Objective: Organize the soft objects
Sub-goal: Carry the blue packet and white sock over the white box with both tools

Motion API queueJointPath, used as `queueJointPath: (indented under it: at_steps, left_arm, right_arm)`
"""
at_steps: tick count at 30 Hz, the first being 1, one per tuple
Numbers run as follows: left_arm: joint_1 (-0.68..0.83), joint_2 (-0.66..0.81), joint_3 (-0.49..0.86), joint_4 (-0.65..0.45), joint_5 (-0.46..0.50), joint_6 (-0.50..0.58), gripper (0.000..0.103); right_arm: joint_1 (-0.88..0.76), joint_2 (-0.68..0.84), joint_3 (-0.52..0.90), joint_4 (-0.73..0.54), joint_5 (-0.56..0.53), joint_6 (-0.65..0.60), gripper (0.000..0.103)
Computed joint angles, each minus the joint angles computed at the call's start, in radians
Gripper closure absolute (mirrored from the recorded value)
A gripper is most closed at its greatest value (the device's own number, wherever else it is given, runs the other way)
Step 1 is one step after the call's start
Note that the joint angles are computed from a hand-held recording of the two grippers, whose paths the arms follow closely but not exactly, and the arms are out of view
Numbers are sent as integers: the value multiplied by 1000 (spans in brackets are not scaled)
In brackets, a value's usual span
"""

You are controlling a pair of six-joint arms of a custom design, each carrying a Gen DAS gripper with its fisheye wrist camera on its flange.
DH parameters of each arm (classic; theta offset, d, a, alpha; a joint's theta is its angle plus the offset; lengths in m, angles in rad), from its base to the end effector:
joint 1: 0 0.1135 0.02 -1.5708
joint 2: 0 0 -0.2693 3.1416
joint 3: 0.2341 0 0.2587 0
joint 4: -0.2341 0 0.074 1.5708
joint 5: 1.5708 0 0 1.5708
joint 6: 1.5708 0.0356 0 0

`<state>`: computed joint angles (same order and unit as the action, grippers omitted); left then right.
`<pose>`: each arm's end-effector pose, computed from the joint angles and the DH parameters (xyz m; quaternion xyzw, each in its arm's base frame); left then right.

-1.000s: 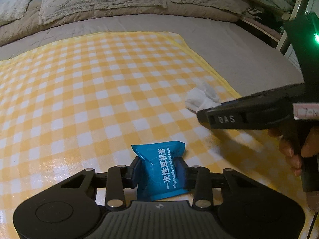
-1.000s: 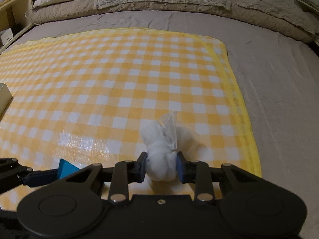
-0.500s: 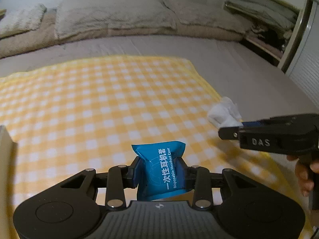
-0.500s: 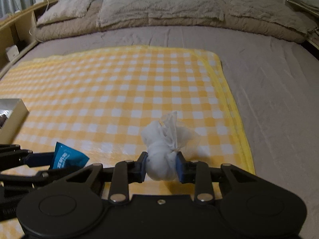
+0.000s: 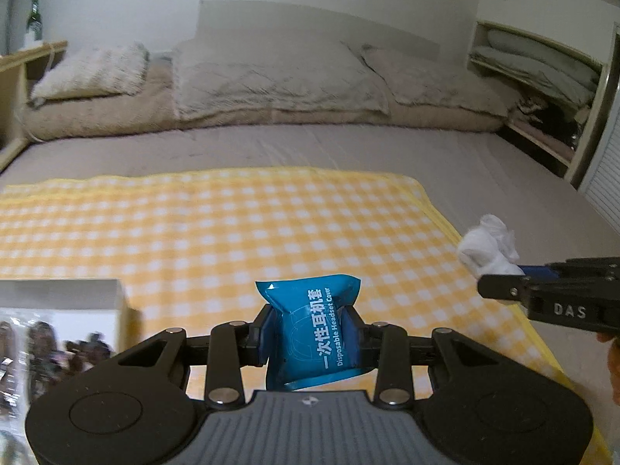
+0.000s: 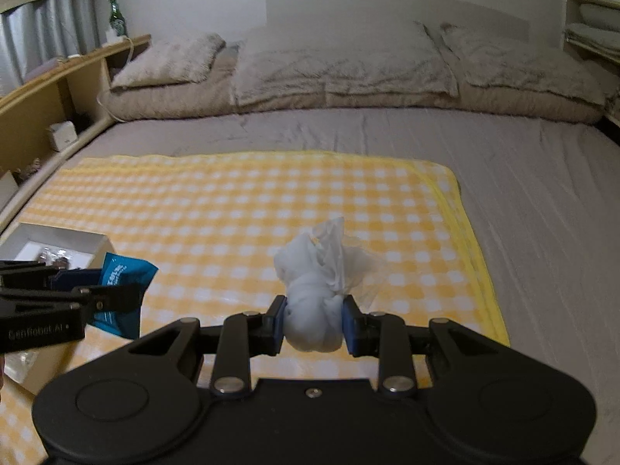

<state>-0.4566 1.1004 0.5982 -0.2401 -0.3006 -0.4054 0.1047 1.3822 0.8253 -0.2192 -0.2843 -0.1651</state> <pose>0.2084 -0.0906 0.2120 -0.0371 0.9063 -0.0417 0.4188 0.2894 0.0405 0.2202 -0.1771 0.8971 0.1190 0.3868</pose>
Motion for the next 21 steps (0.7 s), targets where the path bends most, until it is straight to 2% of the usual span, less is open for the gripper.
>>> queueJointPath:
  at_steps: [11, 16, 21]
  left_arm:
    - [168, -278, -38, -159, 65, 95, 65]
    - [353, -393, -46, -233, 174, 190, 64]
    - [607, -469, -46, -297, 335, 308, 64]
  right_arm:
    - [158, -119, -15, -31, 73, 106, 73]
    - [247, -117, 3, -23, 124, 157, 73]
    - [357, -89, 36, -18, 178, 202, 73]
